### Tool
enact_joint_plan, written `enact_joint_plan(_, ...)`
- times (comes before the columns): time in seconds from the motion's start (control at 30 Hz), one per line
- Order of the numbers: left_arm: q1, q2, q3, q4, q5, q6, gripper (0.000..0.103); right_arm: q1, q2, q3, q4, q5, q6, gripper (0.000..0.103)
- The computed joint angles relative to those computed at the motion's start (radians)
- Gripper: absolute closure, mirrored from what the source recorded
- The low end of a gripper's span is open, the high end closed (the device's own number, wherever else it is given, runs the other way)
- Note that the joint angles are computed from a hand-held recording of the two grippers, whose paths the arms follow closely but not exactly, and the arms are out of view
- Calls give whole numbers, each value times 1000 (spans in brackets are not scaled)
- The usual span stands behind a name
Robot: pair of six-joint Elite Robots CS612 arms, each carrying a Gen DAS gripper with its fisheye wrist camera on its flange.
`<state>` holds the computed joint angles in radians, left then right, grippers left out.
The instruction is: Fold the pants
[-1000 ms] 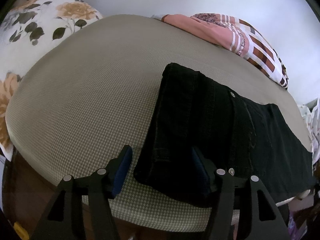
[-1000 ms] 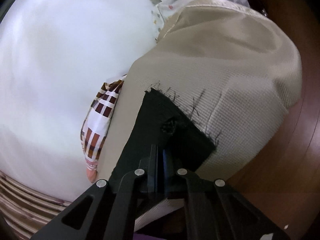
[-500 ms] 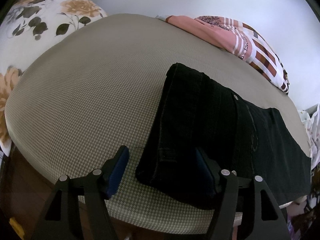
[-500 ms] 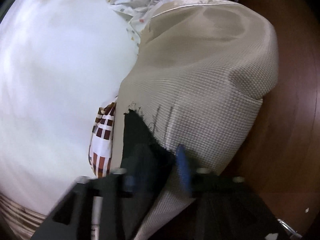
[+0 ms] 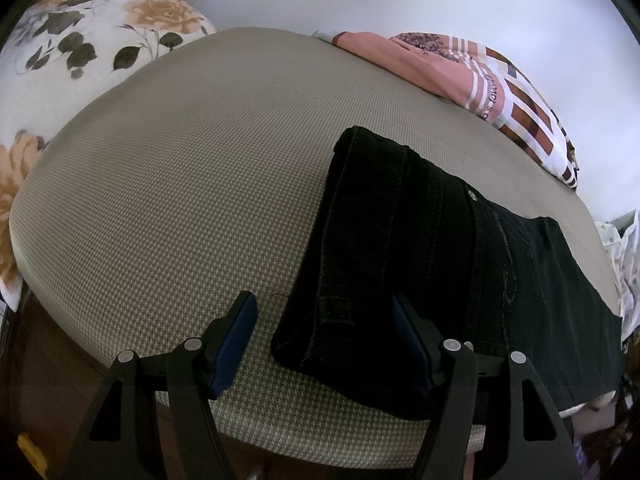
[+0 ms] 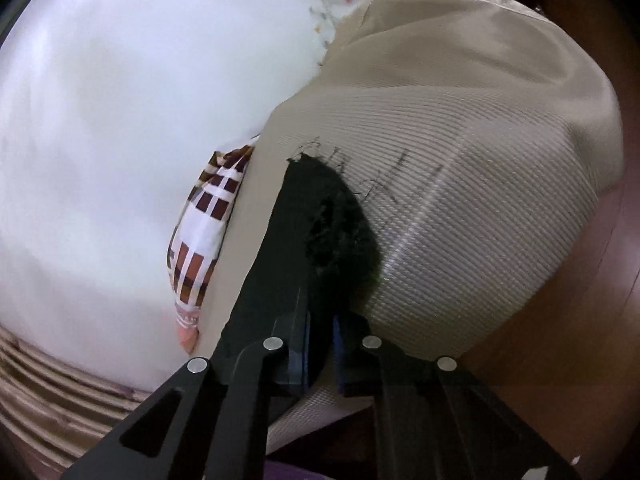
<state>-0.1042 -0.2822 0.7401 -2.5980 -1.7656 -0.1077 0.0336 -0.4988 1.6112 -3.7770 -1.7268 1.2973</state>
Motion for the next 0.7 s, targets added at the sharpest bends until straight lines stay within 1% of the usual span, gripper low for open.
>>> enact_joint_plan(0.03,0,-1,2,-1,0,-1,34,-2,1,-2,6,11,-3,90)
enact_joint_plan(0.07,0,-1,1,-1,-1,-1,34,-5,3,-5,8,23,1,89)
enact_joint_plan(0.1,0,-1,1,-1,-1,-1,34,-5,7,-9,4,25,8,85)
enact_joint_plan(0.13,0,-1,1,-1,0,-1,34,-5,8,-13,12,26,14,76)
enact_joint_plan(0.2,0,-1,3,-1,0,-1,34,-6,16,-23,9,27,35,75)
enact_joint_plan(0.27,0,-2,4,-2,0,-2,34,-11,16,-36,33,38,36,75)
enact_joint_plan(0.3,0,-1,3,-2,0,-1,34,-13,14,-42,48,47,31,77)
enact_joint_plan(0.33,0,-1,2,-1,0,-1,34,-15,11,-48,71,61,23,87)
enact_joint_plan(0.37,0,-1,1,0,0,1,34,-16,3,-55,117,71,8,91)
enact_joint_plan(0.4,0,-2,3,-1,1,1,34,-14,-2,-60,148,71,-1,92)
enact_joint_plan(0.43,0,-3,7,-5,3,0,34,-12,-1,-64,148,67,-2,93)
enact_joint_plan(0.5,-3,-6,12,-12,14,13,34,-11,1,-72,140,61,-4,93)
enact_joint_plan(0.6,-13,-18,34,-39,60,60,34,-13,-3,-78,177,68,-27,90)
enact_joint_plan(0.7,-24,-28,54,-61,111,104,34,-18,8,-81,166,89,13,86)
